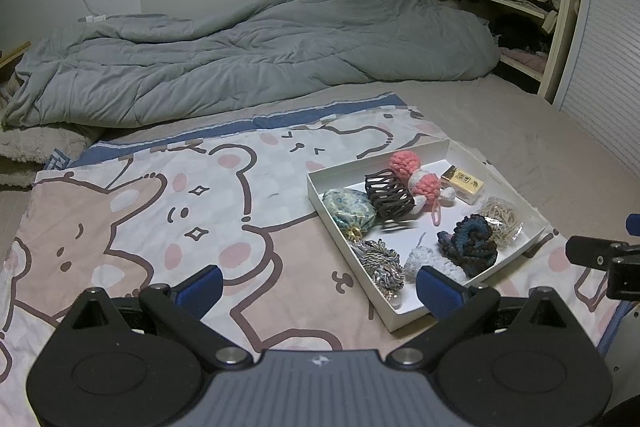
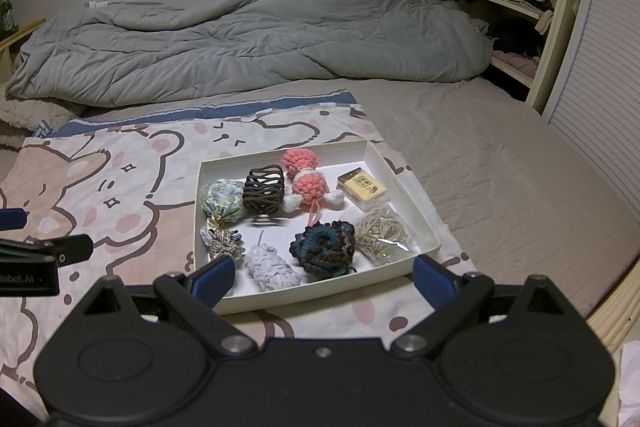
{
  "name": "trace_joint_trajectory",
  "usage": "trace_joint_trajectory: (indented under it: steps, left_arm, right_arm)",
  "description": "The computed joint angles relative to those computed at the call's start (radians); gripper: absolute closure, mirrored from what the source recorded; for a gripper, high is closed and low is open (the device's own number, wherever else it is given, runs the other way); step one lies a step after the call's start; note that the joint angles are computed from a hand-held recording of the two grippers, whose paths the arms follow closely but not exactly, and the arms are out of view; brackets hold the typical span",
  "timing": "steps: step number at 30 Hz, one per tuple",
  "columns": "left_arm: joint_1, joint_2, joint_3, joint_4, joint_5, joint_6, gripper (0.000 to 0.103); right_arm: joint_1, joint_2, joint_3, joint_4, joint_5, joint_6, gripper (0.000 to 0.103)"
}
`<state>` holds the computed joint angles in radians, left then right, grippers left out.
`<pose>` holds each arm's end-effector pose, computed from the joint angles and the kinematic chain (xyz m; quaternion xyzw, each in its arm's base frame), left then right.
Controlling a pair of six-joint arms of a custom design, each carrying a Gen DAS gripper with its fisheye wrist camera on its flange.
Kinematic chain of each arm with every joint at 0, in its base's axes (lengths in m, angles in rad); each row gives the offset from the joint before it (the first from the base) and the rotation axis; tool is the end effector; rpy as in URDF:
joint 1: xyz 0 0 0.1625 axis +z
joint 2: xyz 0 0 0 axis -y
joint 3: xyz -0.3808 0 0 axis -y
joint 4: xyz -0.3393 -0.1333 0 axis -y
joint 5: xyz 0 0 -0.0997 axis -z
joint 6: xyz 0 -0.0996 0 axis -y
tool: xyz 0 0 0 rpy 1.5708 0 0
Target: Organize objects
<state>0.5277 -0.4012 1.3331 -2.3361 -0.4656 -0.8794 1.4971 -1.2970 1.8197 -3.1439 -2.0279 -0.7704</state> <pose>-0.4443 -0.5162 -0.0218 0.1129 0.8418 -0.3883 0.3575 0.0505 -0.5292 0.4018 0.1809 -0.8309 0.3652 0.3789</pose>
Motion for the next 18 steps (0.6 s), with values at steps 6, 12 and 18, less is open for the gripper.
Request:
trace_joint_trajectory:
  steps: [6,12,18]
  left_arm:
    - [0.0,-0.002,0.002,-0.004,-0.002,0.003,0.001]
    - [0.0,-0.001,0.001,-0.007,-0.004,0.003,0.001]
    - [0.0,-0.003,0.005,-0.015,-0.007,0.009,0.001]
  right_arm:
    - [0.002,0.003,-0.001,-0.003,-0.002,0.001,0.006]
    - [0.001,0.002,-0.001,-0.001,0.0,0.001,0.006]
    - [0.0,0.002,-0.001,-0.001,0.001,0.001,0.006]
